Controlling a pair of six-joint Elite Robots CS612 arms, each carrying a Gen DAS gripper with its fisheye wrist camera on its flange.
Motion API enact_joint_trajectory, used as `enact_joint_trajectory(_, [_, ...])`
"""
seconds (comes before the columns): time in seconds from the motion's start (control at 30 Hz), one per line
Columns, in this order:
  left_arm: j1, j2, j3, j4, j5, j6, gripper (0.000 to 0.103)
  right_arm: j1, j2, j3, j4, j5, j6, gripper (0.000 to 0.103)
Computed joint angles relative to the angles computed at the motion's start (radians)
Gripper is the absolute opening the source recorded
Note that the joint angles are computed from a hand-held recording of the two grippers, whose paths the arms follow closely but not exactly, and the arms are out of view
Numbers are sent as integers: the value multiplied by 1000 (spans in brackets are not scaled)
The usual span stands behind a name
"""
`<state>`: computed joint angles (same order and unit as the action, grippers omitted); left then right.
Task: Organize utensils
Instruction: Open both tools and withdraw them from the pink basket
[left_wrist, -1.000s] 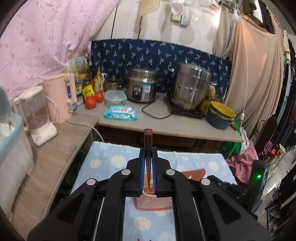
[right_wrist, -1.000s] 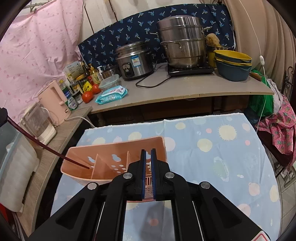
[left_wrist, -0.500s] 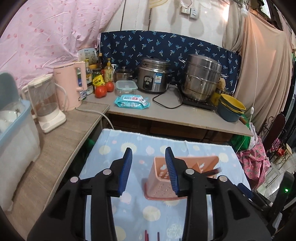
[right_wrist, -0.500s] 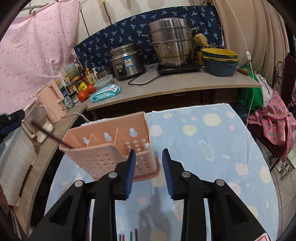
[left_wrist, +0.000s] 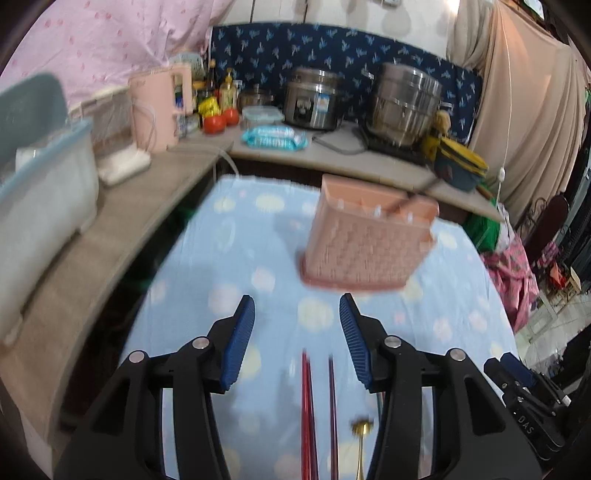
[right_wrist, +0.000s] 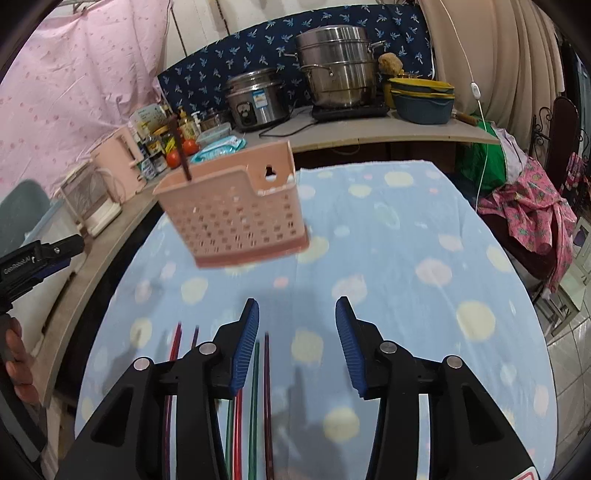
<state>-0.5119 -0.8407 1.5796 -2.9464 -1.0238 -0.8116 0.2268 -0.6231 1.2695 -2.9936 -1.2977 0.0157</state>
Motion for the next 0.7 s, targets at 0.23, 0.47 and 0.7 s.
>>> enact_joint_trajectory(0.23, [-37, -21, 88, 22, -24, -67, 46, -6, -65, 162, -23, 6, -36, 43])
enact_joint_trajectory(0.47, [-69, -33, 153, 45, -62, -110, 46, -7, -95, 253, -11, 16, -62, 43])
enact_joint_trajectory(0.7, [-88, -28, 183, 73, -103, -139, 46, -2, -108, 301, -6, 0, -92, 43])
